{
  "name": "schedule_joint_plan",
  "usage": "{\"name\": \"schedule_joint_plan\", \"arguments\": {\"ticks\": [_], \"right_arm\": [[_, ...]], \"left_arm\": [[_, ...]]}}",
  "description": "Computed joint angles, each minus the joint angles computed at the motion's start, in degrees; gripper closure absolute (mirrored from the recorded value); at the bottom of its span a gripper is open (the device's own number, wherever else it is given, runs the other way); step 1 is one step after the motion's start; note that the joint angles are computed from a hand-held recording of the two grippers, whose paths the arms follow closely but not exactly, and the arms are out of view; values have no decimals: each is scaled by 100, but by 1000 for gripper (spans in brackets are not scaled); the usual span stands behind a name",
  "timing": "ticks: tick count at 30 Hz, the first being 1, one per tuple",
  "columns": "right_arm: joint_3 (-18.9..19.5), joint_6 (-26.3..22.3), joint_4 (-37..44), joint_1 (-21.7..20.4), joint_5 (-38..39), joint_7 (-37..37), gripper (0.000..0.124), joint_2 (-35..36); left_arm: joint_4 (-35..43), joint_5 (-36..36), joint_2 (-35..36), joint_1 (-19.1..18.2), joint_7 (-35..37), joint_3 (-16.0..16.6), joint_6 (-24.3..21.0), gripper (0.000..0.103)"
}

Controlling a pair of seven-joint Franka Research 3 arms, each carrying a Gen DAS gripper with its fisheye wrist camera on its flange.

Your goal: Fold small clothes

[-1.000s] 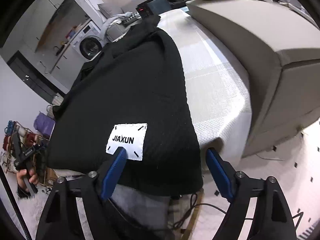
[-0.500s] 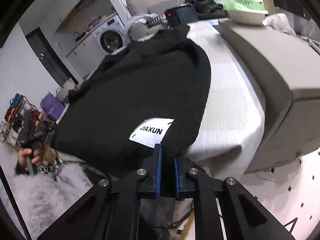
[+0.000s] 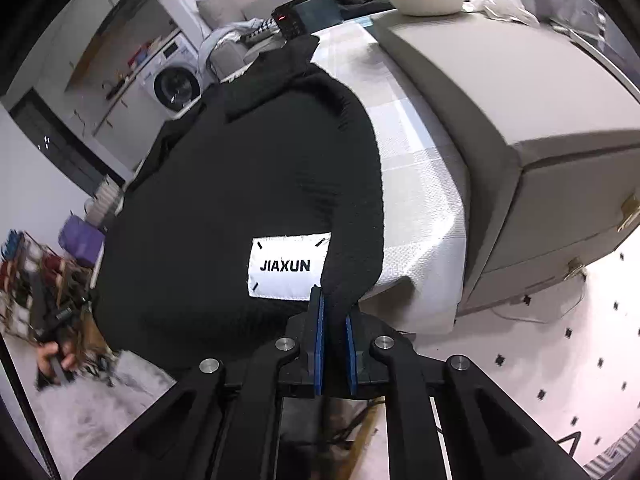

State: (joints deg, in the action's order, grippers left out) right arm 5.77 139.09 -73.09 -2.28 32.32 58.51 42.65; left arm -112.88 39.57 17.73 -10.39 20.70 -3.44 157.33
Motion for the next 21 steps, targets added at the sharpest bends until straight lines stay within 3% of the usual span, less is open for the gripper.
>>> {"name": "schedule_joint_plan", "arguments": {"ticks": [7, 12, 16, 19, 21], "right_arm": [[33, -155, 165, -89, 75, -2, 110, 139], [27, -255, 291, -89, 49, 88, 104, 256], [77, -298, 342, -129, 106, 40, 102, 318], [89, -288, 333, -132, 128, 3, 100, 322], [104, -269, 294, -144, 156, -39, 99, 304]], "left_arm": [[-468, 73, -279, 36, 175, -20, 323, 32], [-1117, 703, -647, -13, -357, 45, 912, 32], [-1406, 580, -737, 64, -136, -90, 1217, 33], [-1421, 53, -656, 194, 438, -287, 1267, 33], [-1384, -174, -514, 233, 637, -278, 1576, 33]]}}
